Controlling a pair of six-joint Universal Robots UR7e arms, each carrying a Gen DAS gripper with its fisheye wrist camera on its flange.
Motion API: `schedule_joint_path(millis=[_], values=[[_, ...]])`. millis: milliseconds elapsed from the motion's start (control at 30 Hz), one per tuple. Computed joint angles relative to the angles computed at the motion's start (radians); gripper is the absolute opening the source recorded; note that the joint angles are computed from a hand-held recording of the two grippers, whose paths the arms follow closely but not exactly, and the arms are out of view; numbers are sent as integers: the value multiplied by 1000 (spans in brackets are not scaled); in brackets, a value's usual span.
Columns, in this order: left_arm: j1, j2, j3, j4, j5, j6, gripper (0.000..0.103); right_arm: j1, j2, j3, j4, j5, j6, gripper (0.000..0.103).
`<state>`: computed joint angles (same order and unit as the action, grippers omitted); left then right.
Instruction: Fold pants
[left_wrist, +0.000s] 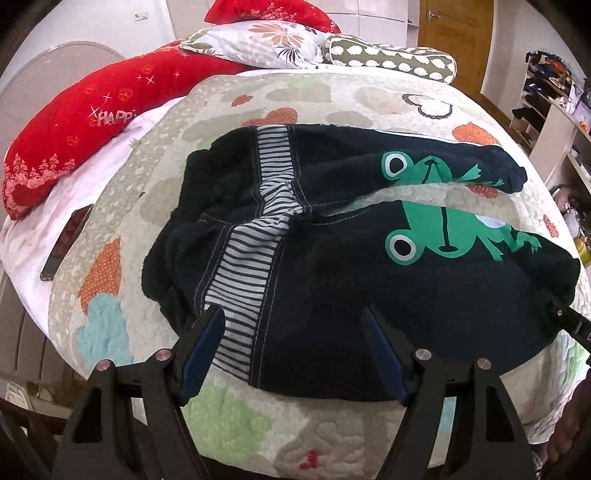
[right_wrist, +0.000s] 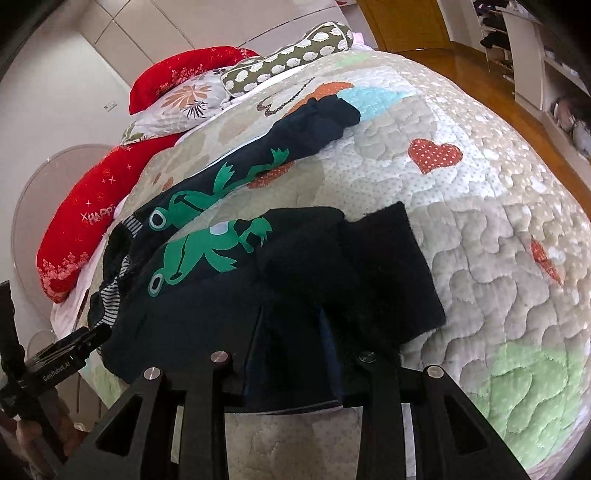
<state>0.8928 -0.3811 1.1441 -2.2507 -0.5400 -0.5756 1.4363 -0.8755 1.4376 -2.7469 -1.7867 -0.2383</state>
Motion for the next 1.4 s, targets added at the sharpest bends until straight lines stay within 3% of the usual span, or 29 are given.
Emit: schedule_joint_path(millis=[167, 233, 300, 400, 567, 733, 1000, 1133, 1200, 1267, 1400], values=[[-3, -13, 19, -19, 11, 1, 75, 2, -2, 18, -32, -5, -24, 35], [-1, -15, 20, -16, 18, -7, 75, 0, -3, 16, -16, 21, -62, 49], [3, -17, 21, -16, 16, -17, 75, 2, 0, 4, 20, 47, -118, 74], [7, -18, 23, -11, 17, -31, 75, 19, 11, 1, 29, 19, -198, 87], [2, -25, 51, -78, 28, -6, 75, 51, 43, 26, -78, -83, -294, 92], [-9, -35, 85, -174, 52, 39, 75, 51, 54, 60, -182, -86, -328, 96], [-17, -39, 103, -238, 74, 72, 75, 54, 58, 63, -183, -96, -361, 102], [-14, -41, 99, -218, 65, 64, 75, 72, 60, 49, -154, -151, -353, 100], [-7, -43, 91, -214, 45, 74, 75, 82, 44, 53, -141, -166, -340, 93], [4, -44, 73, -225, 10, 108, 75, 86, 15, 55, -114, -139, -327, 93], [49, -33, -49, -203, -148, 192, 75, 93, -12, -34, -11, -82, -341, 93]])
